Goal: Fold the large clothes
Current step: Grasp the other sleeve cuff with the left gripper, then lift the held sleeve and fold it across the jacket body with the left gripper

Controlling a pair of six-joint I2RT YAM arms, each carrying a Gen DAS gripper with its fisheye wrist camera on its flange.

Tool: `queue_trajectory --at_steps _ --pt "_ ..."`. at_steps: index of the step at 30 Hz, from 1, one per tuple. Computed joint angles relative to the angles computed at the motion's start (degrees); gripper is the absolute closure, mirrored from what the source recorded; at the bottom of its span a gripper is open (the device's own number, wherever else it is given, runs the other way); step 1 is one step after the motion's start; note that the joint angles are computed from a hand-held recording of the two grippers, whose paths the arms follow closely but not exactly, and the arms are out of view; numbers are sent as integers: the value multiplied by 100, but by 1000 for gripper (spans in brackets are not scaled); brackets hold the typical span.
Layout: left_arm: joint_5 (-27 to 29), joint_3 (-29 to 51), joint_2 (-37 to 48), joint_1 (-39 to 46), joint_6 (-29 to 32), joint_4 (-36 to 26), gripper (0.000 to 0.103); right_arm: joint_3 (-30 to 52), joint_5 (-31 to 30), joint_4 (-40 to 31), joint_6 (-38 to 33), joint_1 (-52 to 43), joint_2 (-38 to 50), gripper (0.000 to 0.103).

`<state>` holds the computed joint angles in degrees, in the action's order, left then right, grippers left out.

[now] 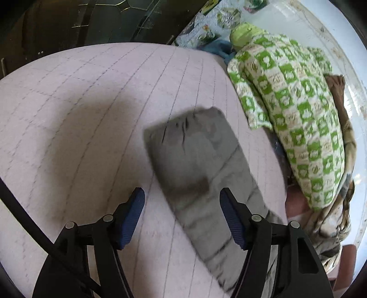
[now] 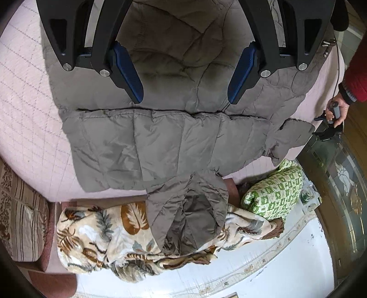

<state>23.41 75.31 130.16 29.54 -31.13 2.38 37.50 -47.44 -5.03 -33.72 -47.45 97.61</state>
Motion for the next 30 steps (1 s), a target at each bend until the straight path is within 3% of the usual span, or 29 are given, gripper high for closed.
queue_trajectory --at_steps 4,7,8,9,10,15,21,30 --pt "201 127 308 -30 -439 664 36 -51 171 199 117 190 106 23" --pt "-18 86 452 -143 -812 1256 36 -140 278 409 146 288 148 23" --pt "-138 96 461 -189 -799 1305 40 -147 303 437 158 303 168 23" --pt "-332 164 473 -258 -674 1231 69 -153 333 474 179 316 183 23" --pt "-341 304 543 -275 -573 1051 89 -146 359 495 209 333 200 23" --pt "-418 22 250 -300 -362 1149 90 -181 340 550 260 343 154 23" --pt "-212 -803 -962 -296 -109 1258 90 -187 121 453 283 133 -2 23" --pt "-384 -1463 -3445 -942 436 291 90 -27 -225 158 411 -356 -234 23"
